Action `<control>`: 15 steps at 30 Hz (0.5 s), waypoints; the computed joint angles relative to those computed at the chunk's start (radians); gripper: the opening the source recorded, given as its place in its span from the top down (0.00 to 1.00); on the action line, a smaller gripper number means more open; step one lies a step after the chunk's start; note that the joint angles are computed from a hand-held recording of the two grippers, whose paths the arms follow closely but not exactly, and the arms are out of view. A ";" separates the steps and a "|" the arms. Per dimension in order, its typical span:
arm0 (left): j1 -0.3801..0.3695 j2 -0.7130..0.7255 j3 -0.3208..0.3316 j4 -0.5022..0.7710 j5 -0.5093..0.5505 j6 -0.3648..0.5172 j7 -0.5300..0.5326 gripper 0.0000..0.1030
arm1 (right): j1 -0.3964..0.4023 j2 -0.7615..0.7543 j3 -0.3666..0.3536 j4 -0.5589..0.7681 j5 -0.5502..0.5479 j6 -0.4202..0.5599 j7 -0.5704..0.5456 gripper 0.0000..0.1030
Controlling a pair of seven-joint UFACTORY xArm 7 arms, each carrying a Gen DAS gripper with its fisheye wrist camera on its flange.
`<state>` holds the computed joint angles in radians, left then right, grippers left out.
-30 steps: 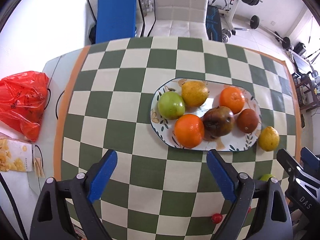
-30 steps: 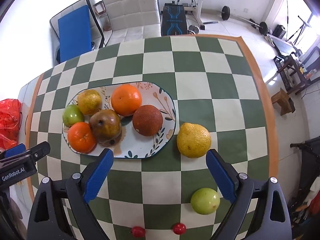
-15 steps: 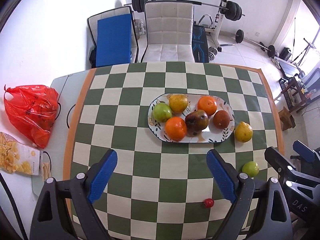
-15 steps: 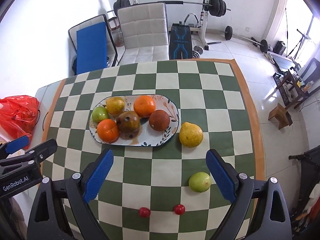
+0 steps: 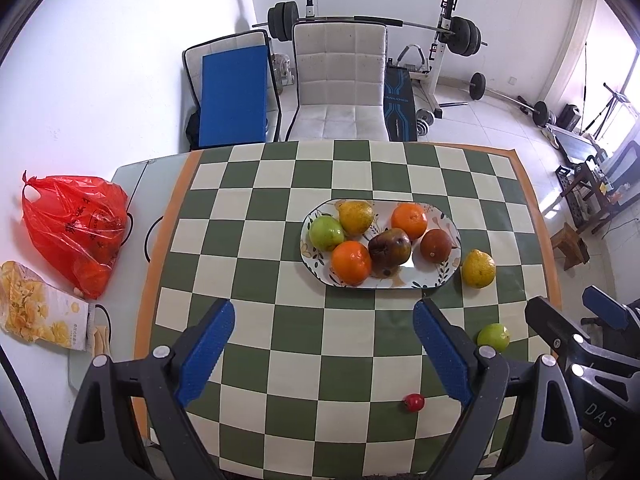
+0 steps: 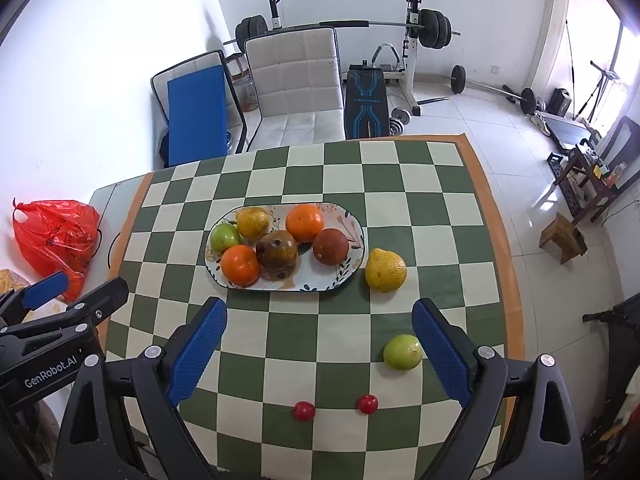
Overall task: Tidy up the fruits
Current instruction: 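Grasp the yellow pear with the left tool while the right tool grasps the small green apple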
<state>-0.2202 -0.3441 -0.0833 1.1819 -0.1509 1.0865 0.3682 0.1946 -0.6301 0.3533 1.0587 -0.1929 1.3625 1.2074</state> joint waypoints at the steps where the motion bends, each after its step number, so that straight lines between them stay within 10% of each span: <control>1: -0.001 0.002 -0.001 0.001 0.000 0.001 0.000 0.11 | 0.001 -0.001 -0.003 -0.004 0.005 -0.006 0.003 0.07; 15: -0.061 0.107 -0.112 -0.075 0.212 -0.120 -0.075 0.00 | -0.039 -0.309 -0.166 -0.435 0.184 -0.080 0.052 0.07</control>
